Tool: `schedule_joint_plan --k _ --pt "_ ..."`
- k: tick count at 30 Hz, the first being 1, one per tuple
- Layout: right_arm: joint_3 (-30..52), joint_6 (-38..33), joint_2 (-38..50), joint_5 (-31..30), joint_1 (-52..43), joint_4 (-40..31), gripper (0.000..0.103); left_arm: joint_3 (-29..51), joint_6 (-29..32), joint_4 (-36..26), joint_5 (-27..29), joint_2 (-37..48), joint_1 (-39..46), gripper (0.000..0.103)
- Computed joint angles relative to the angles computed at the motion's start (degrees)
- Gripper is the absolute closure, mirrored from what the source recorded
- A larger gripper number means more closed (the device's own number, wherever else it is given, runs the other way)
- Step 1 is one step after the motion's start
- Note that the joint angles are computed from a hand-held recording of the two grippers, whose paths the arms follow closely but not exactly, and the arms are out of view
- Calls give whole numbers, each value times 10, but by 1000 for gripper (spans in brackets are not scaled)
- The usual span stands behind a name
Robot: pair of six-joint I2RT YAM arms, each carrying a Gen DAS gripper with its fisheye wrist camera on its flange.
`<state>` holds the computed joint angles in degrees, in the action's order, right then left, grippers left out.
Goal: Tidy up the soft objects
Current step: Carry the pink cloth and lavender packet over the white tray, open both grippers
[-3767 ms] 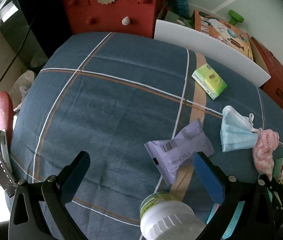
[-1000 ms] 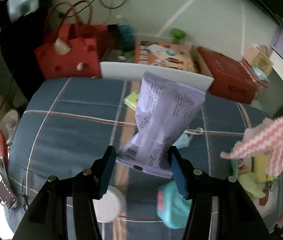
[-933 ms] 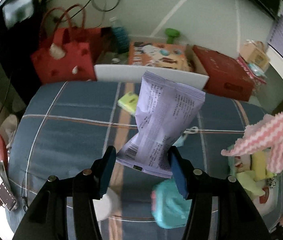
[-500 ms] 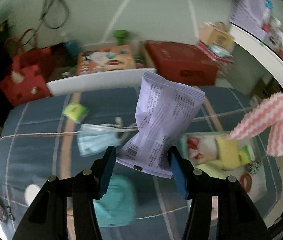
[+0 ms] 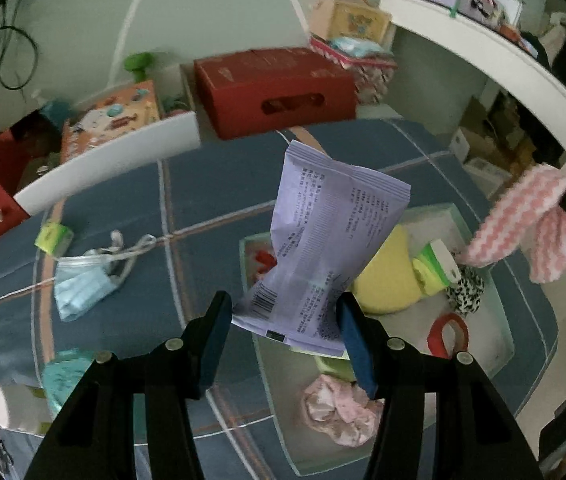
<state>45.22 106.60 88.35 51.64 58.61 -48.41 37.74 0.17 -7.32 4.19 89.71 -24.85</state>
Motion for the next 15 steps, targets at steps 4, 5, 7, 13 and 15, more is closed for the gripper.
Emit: schedule_joint_plan --k 4,5,7,13,15 --pt "-38 -120 20 -60 -49 145 92 16 -10 16 -10 58 -27 47" --pt "-41 -144 31 -75 -60 174 92 22 -13 19 -9 78 -32 47" --pt "-39 -179 54 -105 -76 208 92 31 -15 23 -10 104 -37 47" --pt "-27 -221 112 -168 -94 263 89 56 -23 28 -7 176 -40 47" --pt "-21 -228 123 -177 -98 264 88 63 -24 24 -2 187 -37 47"
